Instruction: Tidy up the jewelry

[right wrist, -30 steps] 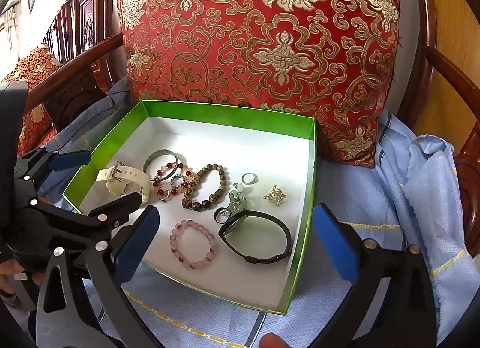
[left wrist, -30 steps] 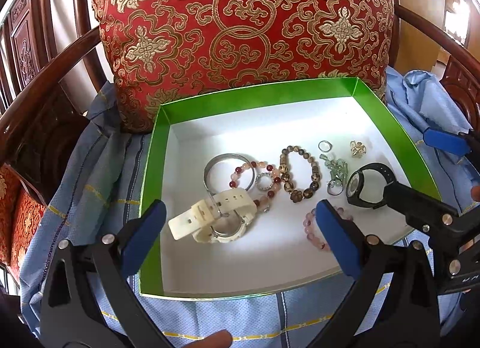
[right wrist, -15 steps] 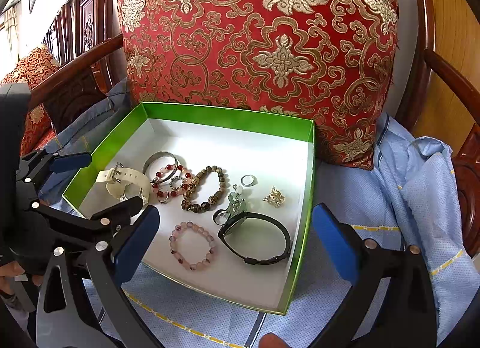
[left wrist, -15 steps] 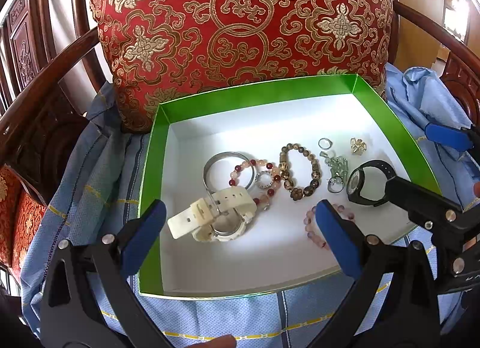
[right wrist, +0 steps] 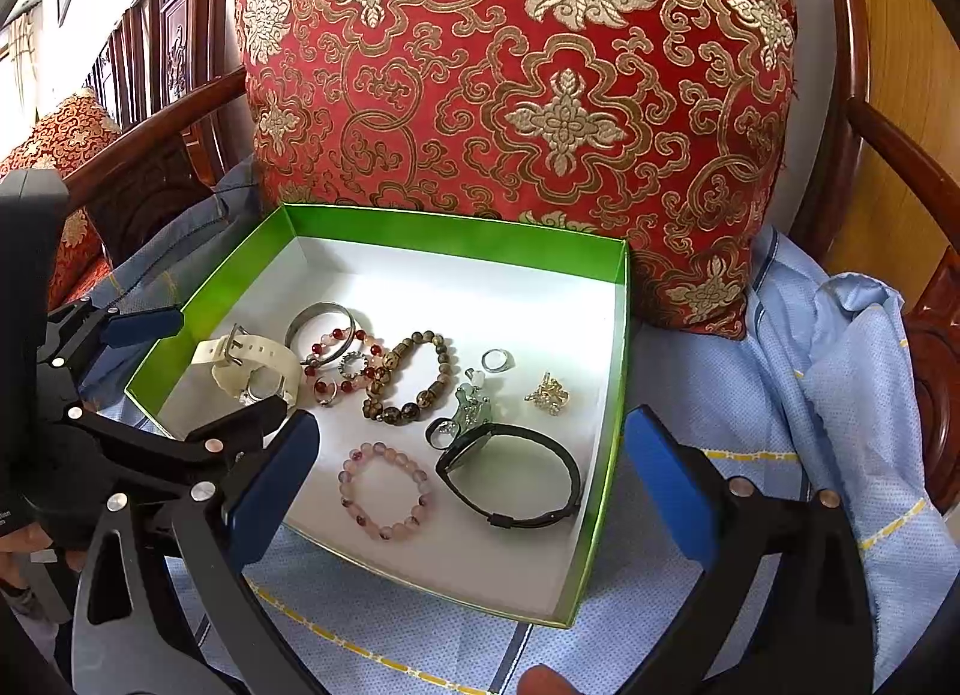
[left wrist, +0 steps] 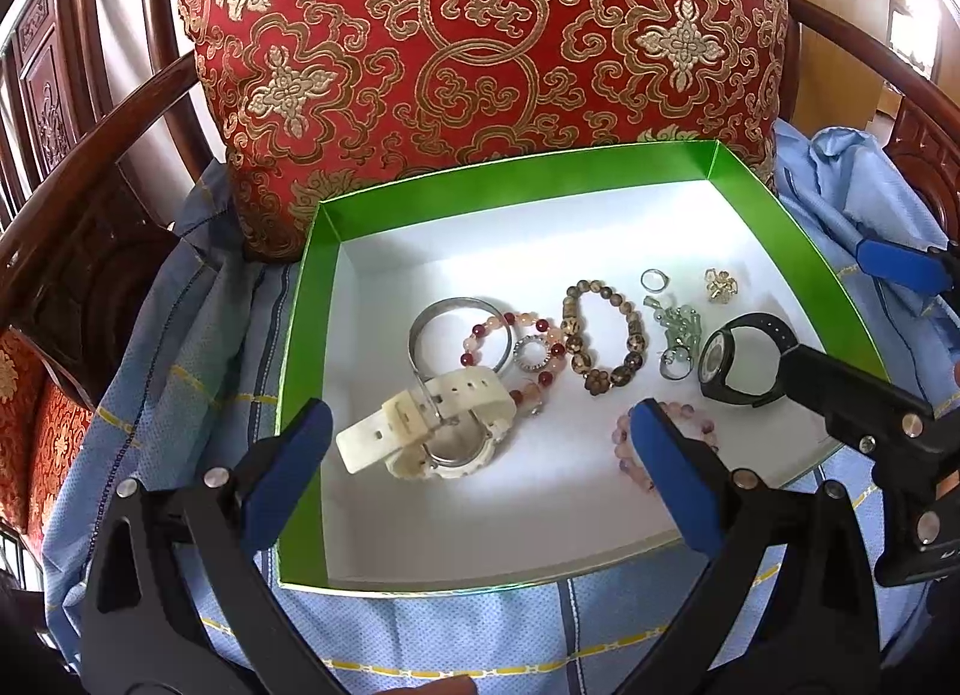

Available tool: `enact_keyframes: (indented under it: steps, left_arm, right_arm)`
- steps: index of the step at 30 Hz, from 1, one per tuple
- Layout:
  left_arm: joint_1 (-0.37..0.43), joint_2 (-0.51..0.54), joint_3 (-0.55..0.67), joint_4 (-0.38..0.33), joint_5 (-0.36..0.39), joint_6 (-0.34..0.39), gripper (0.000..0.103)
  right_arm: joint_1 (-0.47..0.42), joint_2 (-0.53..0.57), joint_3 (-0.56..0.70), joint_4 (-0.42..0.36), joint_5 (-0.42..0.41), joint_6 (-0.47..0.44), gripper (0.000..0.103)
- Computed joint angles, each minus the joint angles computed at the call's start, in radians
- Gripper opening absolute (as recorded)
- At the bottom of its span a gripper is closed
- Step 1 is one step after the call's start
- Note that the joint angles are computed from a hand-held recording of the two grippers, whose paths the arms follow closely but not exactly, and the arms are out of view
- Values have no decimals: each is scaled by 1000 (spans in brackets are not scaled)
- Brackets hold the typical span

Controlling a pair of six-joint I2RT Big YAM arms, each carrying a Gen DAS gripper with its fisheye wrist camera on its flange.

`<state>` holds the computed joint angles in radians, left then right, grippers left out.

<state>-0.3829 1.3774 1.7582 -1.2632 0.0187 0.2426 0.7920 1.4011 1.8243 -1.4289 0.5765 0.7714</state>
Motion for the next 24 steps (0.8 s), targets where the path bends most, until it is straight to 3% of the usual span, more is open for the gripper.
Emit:
enact_keyframes:
  steps: [24]
  left_arm:
    - [3,-10,-16,20,16,-3,99]
  right_arm:
    - [3,2,-1,-4,-5,-1,100]
